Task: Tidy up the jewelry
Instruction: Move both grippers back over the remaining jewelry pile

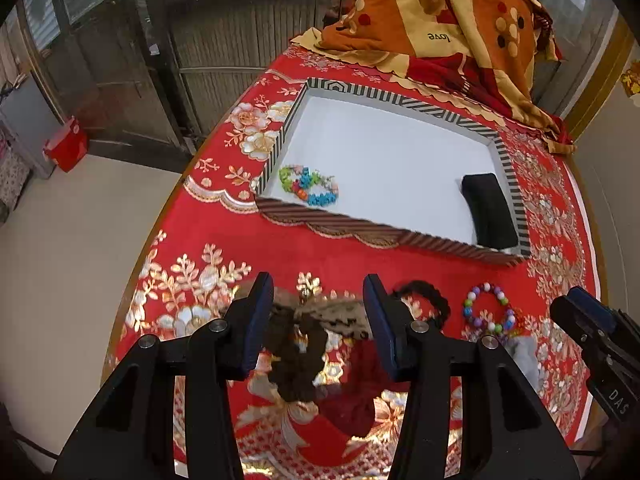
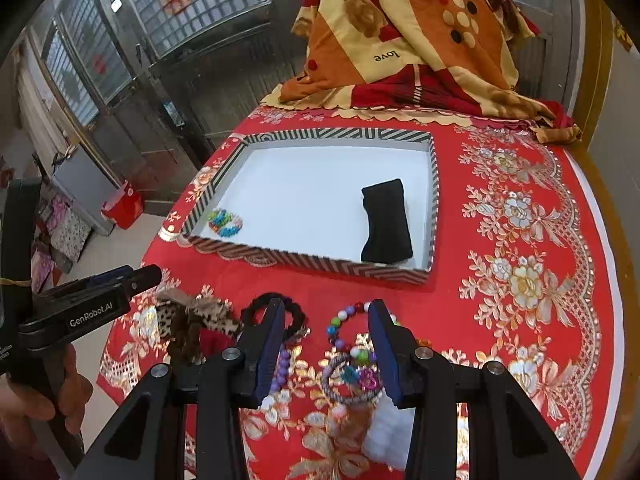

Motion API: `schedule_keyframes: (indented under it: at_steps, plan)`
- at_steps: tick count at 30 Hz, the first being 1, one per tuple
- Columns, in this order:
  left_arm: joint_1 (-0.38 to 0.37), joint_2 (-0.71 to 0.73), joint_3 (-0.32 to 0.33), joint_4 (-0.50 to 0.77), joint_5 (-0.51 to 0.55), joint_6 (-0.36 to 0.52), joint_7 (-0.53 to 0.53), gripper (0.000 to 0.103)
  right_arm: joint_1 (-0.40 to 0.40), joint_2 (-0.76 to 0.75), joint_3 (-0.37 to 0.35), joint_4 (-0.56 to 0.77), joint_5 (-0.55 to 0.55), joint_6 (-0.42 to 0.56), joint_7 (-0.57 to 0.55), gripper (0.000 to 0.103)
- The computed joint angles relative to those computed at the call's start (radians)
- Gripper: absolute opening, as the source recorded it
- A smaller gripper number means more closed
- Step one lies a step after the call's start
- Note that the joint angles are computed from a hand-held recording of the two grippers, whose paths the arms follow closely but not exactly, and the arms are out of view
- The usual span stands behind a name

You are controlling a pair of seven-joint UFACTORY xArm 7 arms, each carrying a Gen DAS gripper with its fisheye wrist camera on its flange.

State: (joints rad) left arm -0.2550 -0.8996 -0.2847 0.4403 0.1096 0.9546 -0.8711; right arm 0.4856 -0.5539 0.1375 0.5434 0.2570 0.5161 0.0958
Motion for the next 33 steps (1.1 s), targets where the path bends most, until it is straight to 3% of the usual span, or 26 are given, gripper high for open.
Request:
schedule_keyframes:
  at_steps: [15, 19, 33]
  plan:
    - [-0.072, -0.065, -0.056, 0.003, -0.033, 0.092, -0.074, 0.046, 0.032, -0.113, -0.01, -0.061, 0.021, 0.058, -0.018, 0.046]
    - [-0.082, -0.07, -0.061, 0.006, -0.032, 0.108, -0.084, 0.046, 0.041, -0.128, -0.015, -0.071, 0.03, 0.061, -0.025, 0.054]
    - [-0.096, -0.077, -0.063, 0.002, -0.04, 0.13, -0.104, 0.046, 0.041, -0.139, -0.018, -0.079, 0.036, 0.085, -0.044, 0.055]
